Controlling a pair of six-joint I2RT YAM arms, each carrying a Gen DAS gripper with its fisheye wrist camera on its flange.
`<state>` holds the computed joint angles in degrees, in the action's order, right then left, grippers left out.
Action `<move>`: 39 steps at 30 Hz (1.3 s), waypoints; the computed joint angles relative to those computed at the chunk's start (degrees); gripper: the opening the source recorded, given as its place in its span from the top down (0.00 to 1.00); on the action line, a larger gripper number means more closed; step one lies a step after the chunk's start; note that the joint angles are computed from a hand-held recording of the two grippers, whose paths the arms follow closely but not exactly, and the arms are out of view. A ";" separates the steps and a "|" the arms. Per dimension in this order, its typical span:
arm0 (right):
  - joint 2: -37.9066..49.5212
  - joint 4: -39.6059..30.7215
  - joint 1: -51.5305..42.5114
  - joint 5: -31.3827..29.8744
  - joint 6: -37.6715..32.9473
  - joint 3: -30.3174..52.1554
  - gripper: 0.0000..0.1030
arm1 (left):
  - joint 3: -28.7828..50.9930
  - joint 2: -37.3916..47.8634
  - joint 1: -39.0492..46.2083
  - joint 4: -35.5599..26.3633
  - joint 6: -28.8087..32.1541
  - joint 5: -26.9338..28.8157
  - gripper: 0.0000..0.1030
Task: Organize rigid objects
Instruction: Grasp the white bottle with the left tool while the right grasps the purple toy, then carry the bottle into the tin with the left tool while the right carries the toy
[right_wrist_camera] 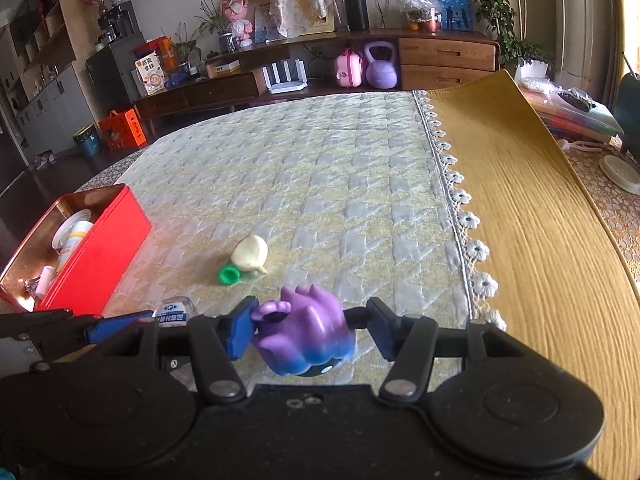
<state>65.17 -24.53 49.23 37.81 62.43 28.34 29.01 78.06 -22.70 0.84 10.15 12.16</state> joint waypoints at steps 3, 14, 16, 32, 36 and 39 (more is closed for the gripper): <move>-0.18 -3.80 4.29 2.09 4.81 1.27 0.44 | -0.26 -2.95 2.33 -3.03 1.51 1.90 0.59; 2.16 -16.03 16.17 8.38 16.74 9.80 0.44 | 0.86 -11.85 11.95 -13.93 7.04 9.23 0.59; 2.97 -16.85 17.30 9.18 17.21 11.42 0.44 | 1.94 -12.76 14.68 -16.43 8.78 11.25 0.59; 14.55 -12.56 18.70 9.98 8.61 25.27 0.44 | 14.60 -6.76 35.84 -27.85 20.56 24.05 0.59; 18.40 -9.56 17.35 8.28 4.88 28.56 0.44 | 18.68 -2.45 39.01 -28.87 22.30 25.21 0.59; 21.32 -7.55 16.38 7.04 1.76 31.20 0.44 | 21.77 1.02 40.60 -29.37 23.32 25.56 0.59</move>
<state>86.49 -32.08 65.61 44.84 64.19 59.54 50.78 79.08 17.90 -28.53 33.47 37.72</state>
